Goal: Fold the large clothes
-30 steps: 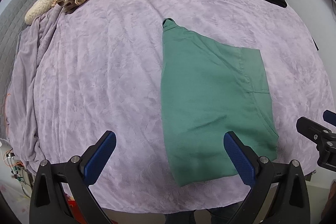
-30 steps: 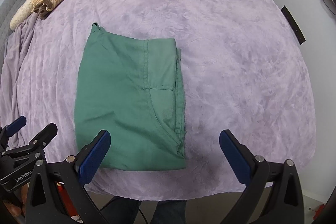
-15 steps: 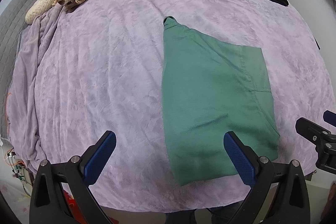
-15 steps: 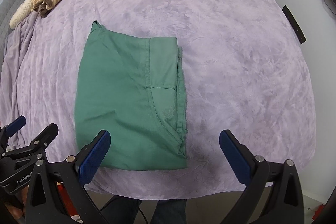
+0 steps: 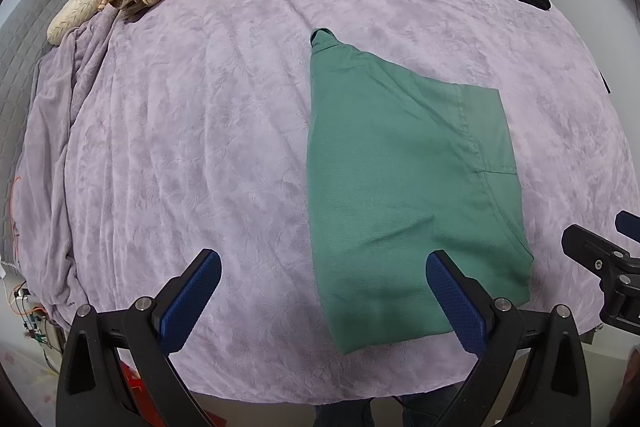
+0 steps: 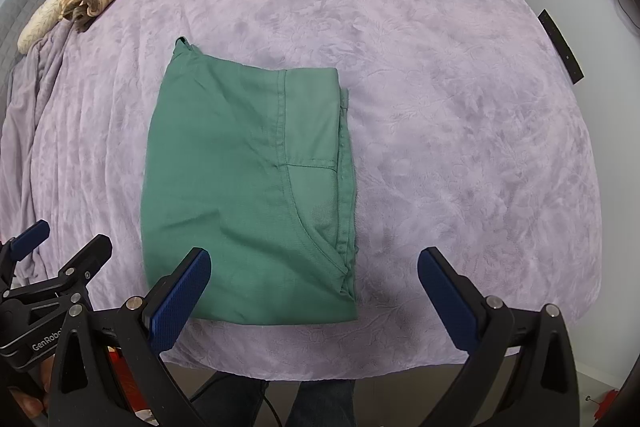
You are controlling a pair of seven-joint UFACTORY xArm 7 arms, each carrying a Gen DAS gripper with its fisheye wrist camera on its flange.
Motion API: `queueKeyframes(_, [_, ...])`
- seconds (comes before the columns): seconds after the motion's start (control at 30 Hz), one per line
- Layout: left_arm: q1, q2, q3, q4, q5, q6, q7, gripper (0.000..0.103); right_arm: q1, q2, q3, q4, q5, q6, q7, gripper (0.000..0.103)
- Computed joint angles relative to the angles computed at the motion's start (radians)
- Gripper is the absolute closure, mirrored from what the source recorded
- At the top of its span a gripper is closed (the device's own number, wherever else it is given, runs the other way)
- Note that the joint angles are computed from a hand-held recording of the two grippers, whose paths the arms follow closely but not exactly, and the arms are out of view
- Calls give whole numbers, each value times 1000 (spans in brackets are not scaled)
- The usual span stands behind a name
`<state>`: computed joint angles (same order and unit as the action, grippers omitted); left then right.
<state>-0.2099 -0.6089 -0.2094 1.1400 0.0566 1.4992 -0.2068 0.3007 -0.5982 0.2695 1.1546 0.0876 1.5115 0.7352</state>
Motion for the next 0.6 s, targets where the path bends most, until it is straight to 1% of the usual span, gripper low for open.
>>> queueKeyframes(0.6, [1, -10, 2, -15, 2, 3, -6, 0, 2, -3, -3, -15, 1, -1, -5, 0])
